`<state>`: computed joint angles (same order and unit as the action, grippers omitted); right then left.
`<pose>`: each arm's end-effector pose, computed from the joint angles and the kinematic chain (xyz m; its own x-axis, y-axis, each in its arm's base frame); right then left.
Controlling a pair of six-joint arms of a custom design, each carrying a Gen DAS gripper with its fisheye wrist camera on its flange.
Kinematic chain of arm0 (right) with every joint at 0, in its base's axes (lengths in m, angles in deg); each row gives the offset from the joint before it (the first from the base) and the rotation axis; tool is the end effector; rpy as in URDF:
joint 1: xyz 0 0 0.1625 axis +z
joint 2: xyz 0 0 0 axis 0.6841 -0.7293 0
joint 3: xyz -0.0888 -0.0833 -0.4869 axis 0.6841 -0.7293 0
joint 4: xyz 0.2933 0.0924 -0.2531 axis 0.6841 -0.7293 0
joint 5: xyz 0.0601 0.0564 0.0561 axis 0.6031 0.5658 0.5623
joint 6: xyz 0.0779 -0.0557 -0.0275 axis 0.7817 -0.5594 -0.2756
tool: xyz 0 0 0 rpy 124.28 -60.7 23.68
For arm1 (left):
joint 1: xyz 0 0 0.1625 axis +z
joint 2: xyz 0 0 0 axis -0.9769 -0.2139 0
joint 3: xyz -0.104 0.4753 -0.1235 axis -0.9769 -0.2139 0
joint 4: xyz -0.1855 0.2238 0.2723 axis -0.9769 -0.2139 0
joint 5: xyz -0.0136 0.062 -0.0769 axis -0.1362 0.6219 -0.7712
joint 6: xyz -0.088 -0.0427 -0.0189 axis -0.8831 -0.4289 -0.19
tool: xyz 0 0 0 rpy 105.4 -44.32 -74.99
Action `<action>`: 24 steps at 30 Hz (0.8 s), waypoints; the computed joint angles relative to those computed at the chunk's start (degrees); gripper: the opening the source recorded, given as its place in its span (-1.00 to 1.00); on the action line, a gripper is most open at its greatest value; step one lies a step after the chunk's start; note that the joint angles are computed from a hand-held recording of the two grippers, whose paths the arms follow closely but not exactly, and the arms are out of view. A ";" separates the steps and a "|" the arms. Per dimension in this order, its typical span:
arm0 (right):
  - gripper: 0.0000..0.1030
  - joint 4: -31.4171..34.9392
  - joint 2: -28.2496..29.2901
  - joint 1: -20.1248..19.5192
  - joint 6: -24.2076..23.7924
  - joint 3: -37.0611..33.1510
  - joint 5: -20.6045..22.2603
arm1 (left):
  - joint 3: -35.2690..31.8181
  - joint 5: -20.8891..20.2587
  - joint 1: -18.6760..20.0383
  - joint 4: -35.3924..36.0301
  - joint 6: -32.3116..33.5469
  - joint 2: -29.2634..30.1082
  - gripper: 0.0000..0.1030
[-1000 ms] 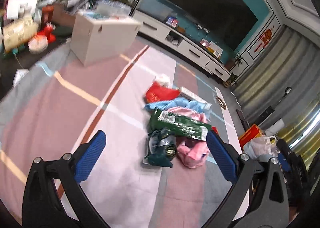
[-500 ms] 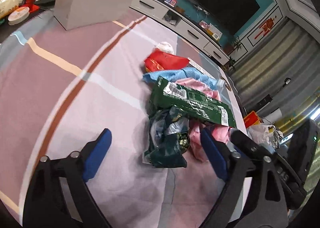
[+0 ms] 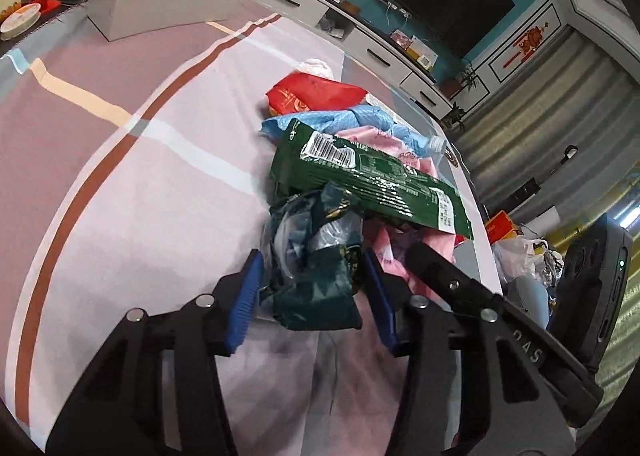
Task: Collect trash
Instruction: 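Grasp the dark green bag with the left tool while the right tool grasps the pink plastic bag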
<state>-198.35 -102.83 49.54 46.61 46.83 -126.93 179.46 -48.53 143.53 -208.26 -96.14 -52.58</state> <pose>0.1335 -0.6345 0.0096 -0.9244 -0.0419 0.3791 -0.2687 0.7768 -0.5695 -0.0818 -0.6085 0.0771 -0.9730 0.0071 -0.2305 0.1427 0.8037 -0.5777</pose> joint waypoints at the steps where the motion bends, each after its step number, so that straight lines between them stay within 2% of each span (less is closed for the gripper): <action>1: 0.11 -0.21 0.14 0.11 -0.18 -0.04 -0.22 | -0.05 -0.35 0.08 -0.15 -0.10 0.03 -0.07; 5: 0.02 -0.16 -0.27 0.18 -0.60 0.51 -0.56 | -0.14 -0.43 0.11 -0.37 -0.19 0.21 -0.17; 11: -0.02 -1.20 -1.37 0.59 -1.19 2.26 -1.21 | 0.60 0.82 -1.15 -0.24 0.06 -0.47 -0.17; 15: -0.02 -2.03 -2.52 1.07 -1.02 3.75 -1.81 | 1.84 3.04 -2.88 -0.35 0.51 -1.70 -0.17; 24: -0.02 -7.10 -5.21 2.88 -2.70 7.88 -1.60 | 5.52 6.10 -6.53 -5.48 3.41 -4.33 -0.17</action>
